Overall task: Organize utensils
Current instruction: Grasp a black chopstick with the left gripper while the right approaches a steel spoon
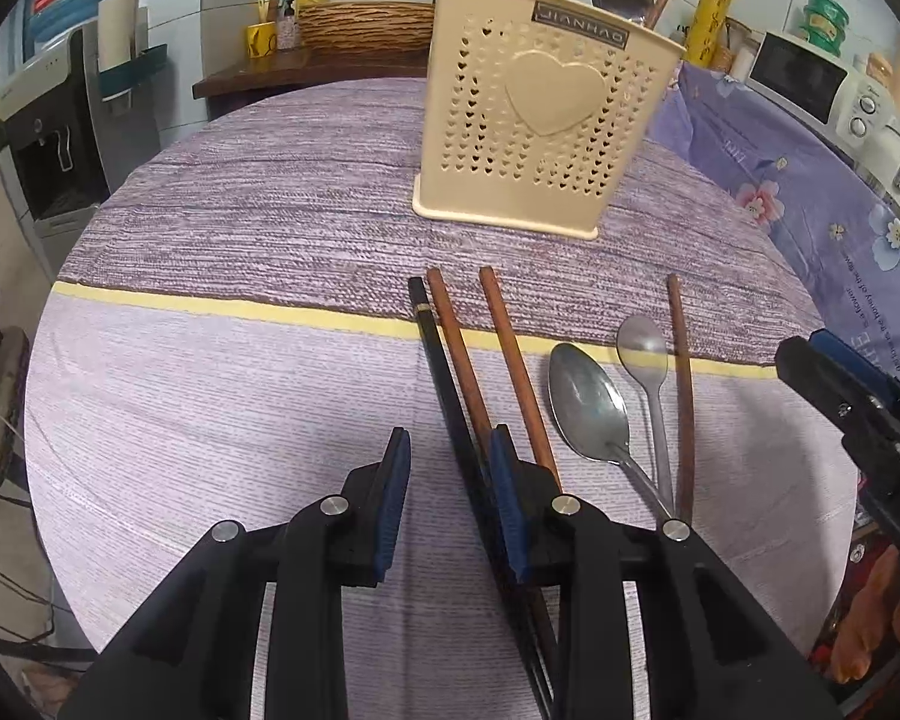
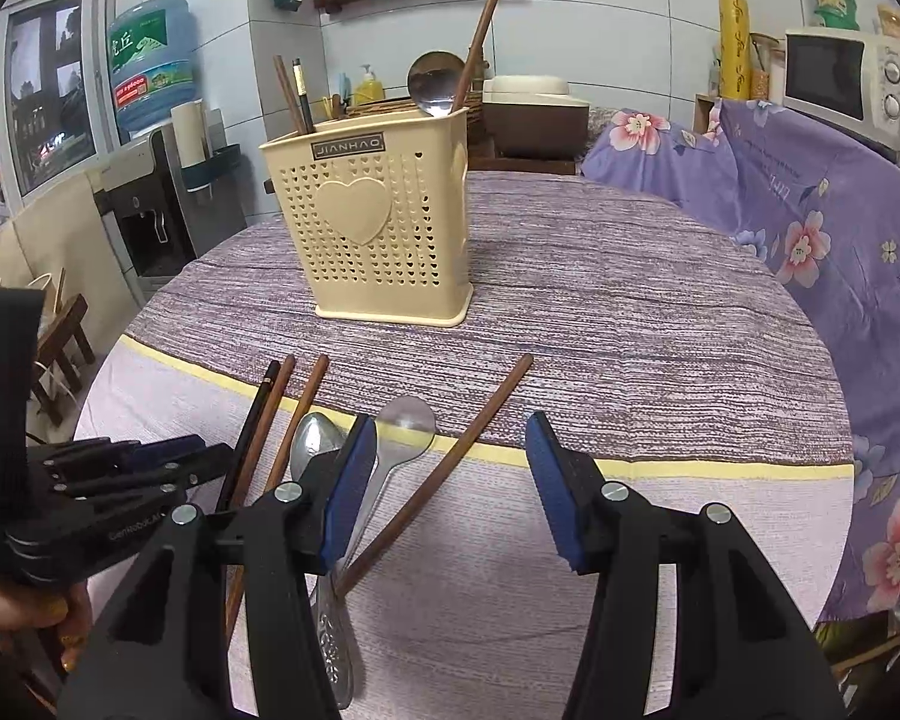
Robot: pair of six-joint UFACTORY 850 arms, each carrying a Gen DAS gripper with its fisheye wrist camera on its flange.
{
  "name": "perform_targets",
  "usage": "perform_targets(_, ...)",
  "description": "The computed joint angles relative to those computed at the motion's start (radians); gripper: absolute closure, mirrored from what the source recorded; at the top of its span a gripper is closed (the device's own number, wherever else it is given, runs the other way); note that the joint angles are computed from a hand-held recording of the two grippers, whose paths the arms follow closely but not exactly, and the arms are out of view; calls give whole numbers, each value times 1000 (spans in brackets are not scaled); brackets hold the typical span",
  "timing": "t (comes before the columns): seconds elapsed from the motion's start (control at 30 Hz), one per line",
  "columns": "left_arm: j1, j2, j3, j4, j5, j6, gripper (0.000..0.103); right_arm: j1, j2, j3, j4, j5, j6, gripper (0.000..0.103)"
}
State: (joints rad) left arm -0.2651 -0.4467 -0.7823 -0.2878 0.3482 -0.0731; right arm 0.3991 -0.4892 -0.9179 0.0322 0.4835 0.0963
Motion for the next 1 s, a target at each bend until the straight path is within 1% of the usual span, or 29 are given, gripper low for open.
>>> perform_targets(0.07,-8,-9,-8,-57,-5,57,75,-3,3,1,-13,-4,17,51)
perform_targets(0.17,-25,-14,-13,-188,-1,178,76,-6,6,1,-44,-12,52,51)
perform_targets(0.2,-27,-14,-12,-204,1,196,76,-5,6,1,-43,-13,50,51)
perform_targets(0.43,-29,-16,-19,-245,-15,244,76,2,3,-4,-65,-25,64,51)
perform_targets(0.5,-30,-30,-36,-300,-7,310,76,4,3,-6,-74,-28,72,51)
perform_targets(0.57,-24,-39,-49,-324,-5,341,76,4,5,-3,-105,-26,92,51)
perform_targets(0.6,-18,-39,-52,-324,-9,341,78,6,6,-3,-115,-27,92,51)
perform_targets(0.63,-9,-38,-51,-299,-14,319,83,7,6,-3,-126,-28,92,51)
perform_targets(0.7,7,-33,-47,-279,-19,309,89,1,3,-7,-226,-32,165,51)
perform_targets(0.73,15,-31,-42,-278,-17,311,90,-4,-1,-13,-310,-36,232,51)
perform_targets(0.77,21,-28,-38,-256,-15,290,90,-6,-6,-20,-378,-40,282,51)
perform_targets(0.8,31,-24,-32,-230,-15,267,91,-7,-15,-33,-480,-49,352,51)
perform_targets(0.87,43,-18,-21,-205,-14,241,92,2,-36,-59,-600,-70,419,51)
perform_targets(0.93,57,-11,-11,-159,-16,199,92,17,-59,-89,-657,-105,438,51)
perform_targets(1.0,67,-6,-3,-131,-14,166,92,25,-88,-129,-781,-140,533,52)
